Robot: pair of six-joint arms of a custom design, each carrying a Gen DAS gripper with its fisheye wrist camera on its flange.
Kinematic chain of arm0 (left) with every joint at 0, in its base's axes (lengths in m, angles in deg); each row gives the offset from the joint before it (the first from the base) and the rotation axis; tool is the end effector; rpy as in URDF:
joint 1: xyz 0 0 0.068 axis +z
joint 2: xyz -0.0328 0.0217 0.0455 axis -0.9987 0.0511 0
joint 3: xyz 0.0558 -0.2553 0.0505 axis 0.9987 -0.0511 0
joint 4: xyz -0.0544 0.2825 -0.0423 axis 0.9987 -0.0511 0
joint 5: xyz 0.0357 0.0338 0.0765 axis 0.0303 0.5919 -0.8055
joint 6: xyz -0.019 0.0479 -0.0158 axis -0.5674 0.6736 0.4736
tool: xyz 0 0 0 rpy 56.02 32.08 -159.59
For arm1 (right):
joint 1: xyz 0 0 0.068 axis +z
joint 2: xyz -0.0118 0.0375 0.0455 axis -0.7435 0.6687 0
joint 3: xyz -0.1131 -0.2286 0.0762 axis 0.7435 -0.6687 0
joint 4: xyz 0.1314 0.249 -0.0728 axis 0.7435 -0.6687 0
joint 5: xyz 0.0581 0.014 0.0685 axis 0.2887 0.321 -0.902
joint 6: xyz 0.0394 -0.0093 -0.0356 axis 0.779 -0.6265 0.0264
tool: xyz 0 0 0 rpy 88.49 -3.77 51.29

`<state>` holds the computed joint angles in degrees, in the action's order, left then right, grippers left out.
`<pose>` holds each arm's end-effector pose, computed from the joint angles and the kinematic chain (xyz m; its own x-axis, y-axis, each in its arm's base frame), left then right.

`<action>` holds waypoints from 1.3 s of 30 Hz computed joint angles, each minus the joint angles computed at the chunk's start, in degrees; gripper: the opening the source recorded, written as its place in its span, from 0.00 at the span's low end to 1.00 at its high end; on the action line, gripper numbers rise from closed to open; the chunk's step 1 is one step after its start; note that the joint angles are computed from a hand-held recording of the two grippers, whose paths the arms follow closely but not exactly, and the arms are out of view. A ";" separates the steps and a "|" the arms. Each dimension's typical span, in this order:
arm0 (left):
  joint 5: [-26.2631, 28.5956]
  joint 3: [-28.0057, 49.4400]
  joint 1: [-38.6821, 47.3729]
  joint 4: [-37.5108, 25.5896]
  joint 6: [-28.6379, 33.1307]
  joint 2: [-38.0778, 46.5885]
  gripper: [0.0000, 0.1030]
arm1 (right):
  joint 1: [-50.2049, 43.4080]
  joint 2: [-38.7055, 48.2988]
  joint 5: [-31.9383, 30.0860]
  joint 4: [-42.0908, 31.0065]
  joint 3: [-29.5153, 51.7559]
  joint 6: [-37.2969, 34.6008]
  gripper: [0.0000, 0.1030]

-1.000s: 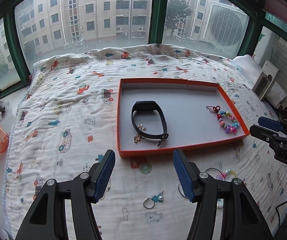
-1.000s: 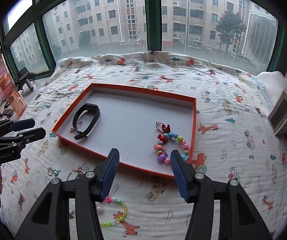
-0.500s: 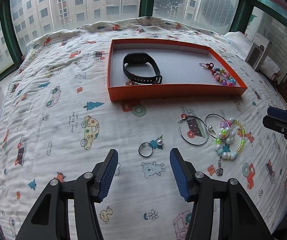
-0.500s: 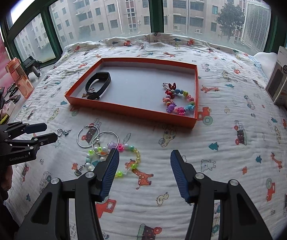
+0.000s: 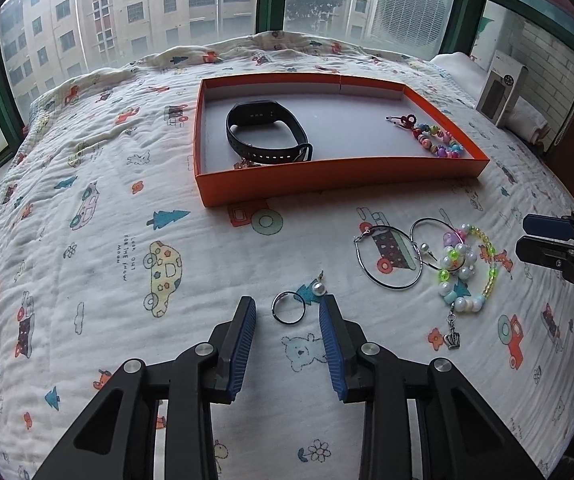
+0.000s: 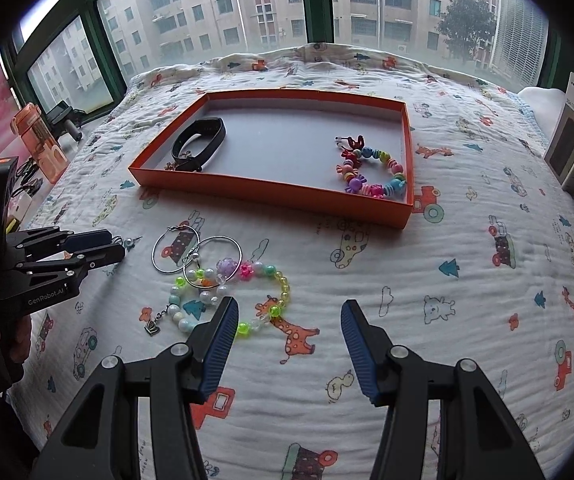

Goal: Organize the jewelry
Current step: 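Withdraw both tools from the tray and move the left tool to the silver ring, then grasp the silver ring with the left tool while the right tool grasps the pearl-bead bracelet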

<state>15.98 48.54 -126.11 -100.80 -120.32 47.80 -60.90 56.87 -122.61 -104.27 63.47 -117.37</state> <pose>0.1753 -0.1258 0.1994 -0.8252 -0.1592 -0.5420 -0.1427 0.9871 -0.0726 0.2589 -0.0376 0.2221 -0.6094 -0.4874 -0.6254 -0.6994 0.7020 0.1343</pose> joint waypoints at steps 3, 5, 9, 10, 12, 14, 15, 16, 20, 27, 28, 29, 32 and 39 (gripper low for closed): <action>0.12 -0.09 0.48 0.79 1.55 0.30 0.34 | 0.25 0.05 0.14 0.29 -0.22 0.32 0.57; -0.21 -0.13 0.35 0.98 2.16 0.44 0.31 | 0.31 0.23 0.16 0.33 -0.22 0.48 0.57; -1.45 -0.28 -0.19 1.13 2.31 0.61 0.18 | 0.29 0.71 0.25 0.20 -0.07 0.26 0.57; -1.47 -0.51 -0.20 1.27 2.11 0.31 0.18 | 0.35 0.87 0.25 0.16 0.01 0.22 0.57; -1.62 -0.73 -0.18 1.34 1.66 0.02 0.18 | 0.29 1.10 0.10 -0.18 0.13 -0.03 0.57; -2.24 -0.52 -0.50 0.93 1.03 0.32 0.18 | 0.28 1.37 -0.11 -0.70 0.30 -0.31 0.57; -2.54 -0.44 -0.73 0.68 0.61 0.36 0.18 | 0.29 1.44 -0.14 -0.91 0.33 -0.47 0.57; -2.66 -0.47 -0.86 0.56 0.23 0.21 0.18 | 0.34 1.42 -0.13 -1.03 0.27 -0.62 0.57; -2.92 -0.70 -1.05 0.16 -0.88 -0.60 0.18 | 0.82 0.83 -0.24 -1.27 -0.17 -1.27 0.57; -3.43 -0.86 -1.61 -0.84 -2.14 -2.24 0.18 | 2.74 0.13 -1.32 -2.41 -0.66 -1.64 0.57; -3.42 -0.91 -1.65 -1.00 -2.32 -2.47 0.18 | 2.99 0.10 -1.48 -2.59 -0.71 -1.61 0.57; -3.44 -1.01 -1.65 -1.15 -2.44 -2.71 0.18 | 3.14 0.12 -1.79 -2.85 -0.72 -1.68 0.57; -3.55 -1.30 -1.73 -1.41 -2.85 -3.23 0.18 | 3.57 -0.05 -2.26 -3.69 -0.86 -2.13 0.55; -2.88 -2.08 -1.14 -1.14 -2.82 -3.93 0.18 | 5.02 -1.46 -4.32 -8.50 -1.64 -7.47 0.40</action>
<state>13.09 46.46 -127.25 -101.94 -123.14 43.87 -55.88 55.41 -126.93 -112.77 61.83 -124.84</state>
